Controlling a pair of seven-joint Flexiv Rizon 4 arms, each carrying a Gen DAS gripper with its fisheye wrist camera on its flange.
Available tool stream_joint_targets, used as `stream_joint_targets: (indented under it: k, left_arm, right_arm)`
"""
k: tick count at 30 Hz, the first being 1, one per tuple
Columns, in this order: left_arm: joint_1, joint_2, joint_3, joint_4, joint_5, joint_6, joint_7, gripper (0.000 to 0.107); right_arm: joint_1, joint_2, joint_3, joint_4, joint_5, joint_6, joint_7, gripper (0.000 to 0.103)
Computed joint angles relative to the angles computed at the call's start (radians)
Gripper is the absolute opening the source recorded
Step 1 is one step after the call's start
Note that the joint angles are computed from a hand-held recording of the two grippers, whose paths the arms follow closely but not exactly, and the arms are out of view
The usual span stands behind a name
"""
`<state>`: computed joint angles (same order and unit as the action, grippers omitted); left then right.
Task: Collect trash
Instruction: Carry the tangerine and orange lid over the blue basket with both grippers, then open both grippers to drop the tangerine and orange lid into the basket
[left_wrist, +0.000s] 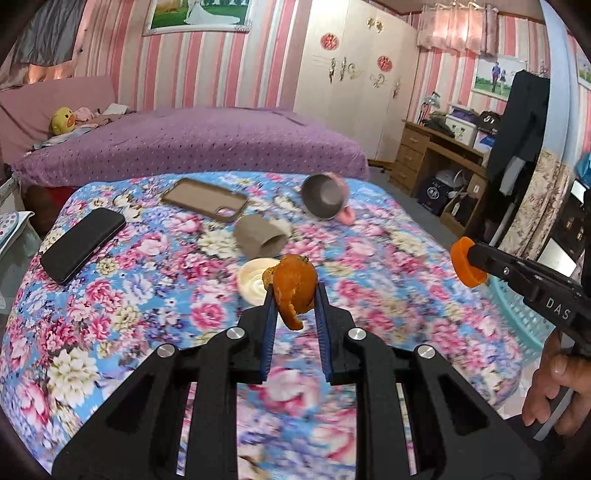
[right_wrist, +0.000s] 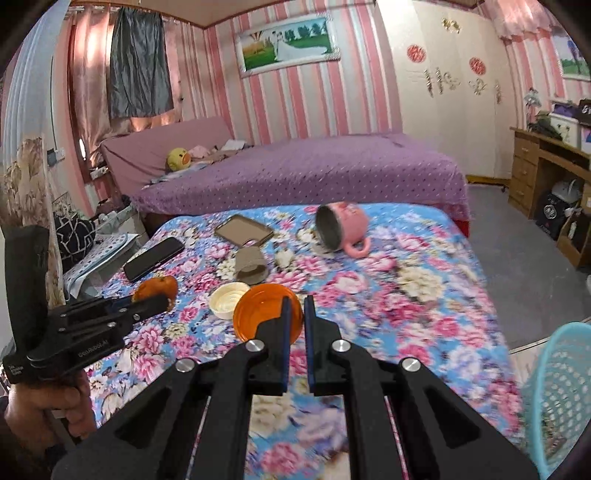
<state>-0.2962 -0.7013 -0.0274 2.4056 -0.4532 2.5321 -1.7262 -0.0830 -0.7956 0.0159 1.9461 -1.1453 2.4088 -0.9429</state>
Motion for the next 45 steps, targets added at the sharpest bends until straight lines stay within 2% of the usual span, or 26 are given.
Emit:
stream_joint_targets:
  k: [4,9,18,28,35,45]
  left_arm:
    - [-0.051,0.014,-0.007,-0.003,-0.051,0.012,0.010,0.019]
    - [-0.105,0.021,-0.018,-0.034,-0.107,-0.016,0.060,0.019]
    - [-0.153,-0.002,-0.048,-0.137,-0.112,-0.079,0.112,0.019]
    - [-0.224,-0.070,-0.075,-0.380,-0.085,-0.201,0.213,0.019]
    - [-0.280,-0.150,-0.078,-0.588,-0.071,-0.328,0.285,0.019]
    - [-0.329,-0.245,-0.051,-0.786,-0.068,-0.473,0.313,0.019]
  right_arm:
    - [-0.024,0.010,-0.016,0.006,-0.006,0.010,-0.015,0.007]
    - [-0.059,0.014,-0.041,-0.001,-0.035,0.020,-0.011,0.007]
    - [-0.137,0.008,-0.076,-0.015,-0.022,0.019,-0.011,0.007]
    - [-0.255,-0.019,-0.119,-0.091,-0.010,-0.008,0.059,0.007]
    - [-0.320,-0.052,-0.138,-0.166,-0.036,-0.030,0.128,0.007]
    - [-0.350,-0.102,-0.164,-0.256,-0.061,-0.031,0.214,0.007]
